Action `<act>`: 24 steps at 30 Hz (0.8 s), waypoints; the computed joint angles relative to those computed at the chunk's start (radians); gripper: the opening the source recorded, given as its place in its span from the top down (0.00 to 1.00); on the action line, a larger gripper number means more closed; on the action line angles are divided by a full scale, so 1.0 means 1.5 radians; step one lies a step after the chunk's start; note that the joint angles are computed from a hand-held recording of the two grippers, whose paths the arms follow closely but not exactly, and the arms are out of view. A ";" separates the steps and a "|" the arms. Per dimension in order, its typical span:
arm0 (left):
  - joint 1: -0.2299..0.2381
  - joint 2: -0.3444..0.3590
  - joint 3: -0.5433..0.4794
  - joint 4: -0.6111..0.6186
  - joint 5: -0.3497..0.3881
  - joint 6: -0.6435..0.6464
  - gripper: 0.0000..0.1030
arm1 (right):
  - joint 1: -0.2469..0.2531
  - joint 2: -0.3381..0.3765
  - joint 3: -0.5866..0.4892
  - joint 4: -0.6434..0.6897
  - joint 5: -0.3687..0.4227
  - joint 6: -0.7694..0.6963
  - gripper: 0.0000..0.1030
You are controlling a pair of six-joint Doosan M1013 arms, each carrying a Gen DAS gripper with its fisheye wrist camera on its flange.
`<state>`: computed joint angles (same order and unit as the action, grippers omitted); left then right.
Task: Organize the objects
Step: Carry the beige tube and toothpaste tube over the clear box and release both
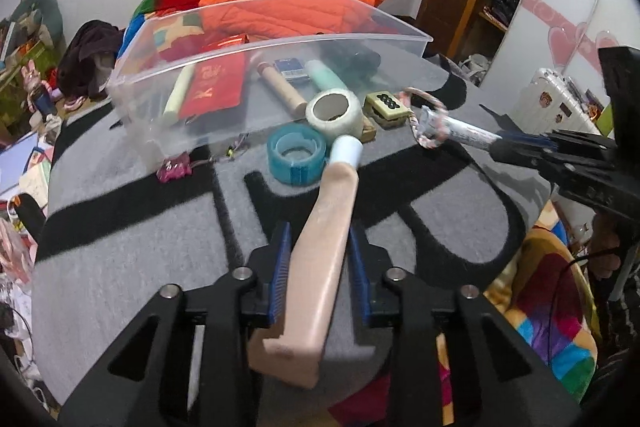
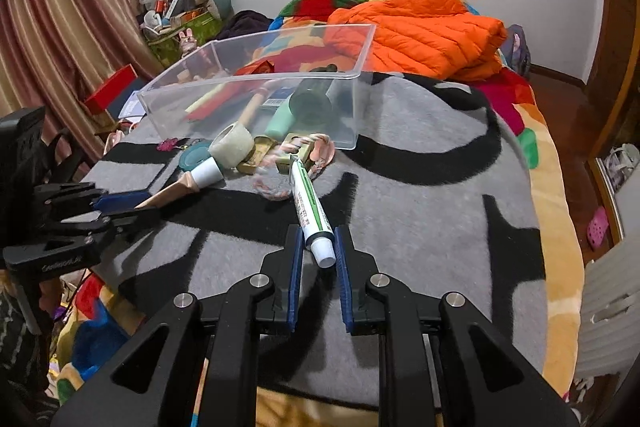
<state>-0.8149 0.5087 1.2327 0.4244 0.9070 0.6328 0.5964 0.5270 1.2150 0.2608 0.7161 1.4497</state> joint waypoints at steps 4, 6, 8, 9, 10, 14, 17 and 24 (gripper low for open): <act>0.008 0.023 -0.030 -0.025 0.013 0.043 0.65 | 0.001 -0.001 0.007 0.015 0.011 -0.013 0.86; 0.008 0.032 -0.041 -0.014 0.017 0.052 0.65 | 0.002 -0.002 0.013 0.020 0.013 -0.019 0.86; 0.010 0.036 -0.046 -0.024 0.010 0.069 0.65 | 0.003 -0.002 0.016 0.020 0.015 -0.020 0.86; 0.013 0.037 -0.049 -0.035 0.005 0.078 0.62 | 0.004 -0.003 0.018 0.022 0.014 -0.022 0.86; 0.015 0.038 -0.050 -0.043 0.000 0.085 0.59 | 0.003 -0.003 0.019 0.024 0.012 -0.021 0.86; 0.019 0.046 -0.063 -0.057 -0.001 0.106 0.58 | 0.001 -0.008 0.026 0.033 0.003 -0.023 0.86; 0.016 0.052 -0.070 -0.038 0.004 0.101 0.64 | -0.001 -0.015 0.030 0.032 -0.009 -0.018 0.86; 0.011 0.039 -0.053 -0.017 -0.009 0.057 0.79 | -0.004 -0.038 0.042 0.023 -0.047 -0.010 0.86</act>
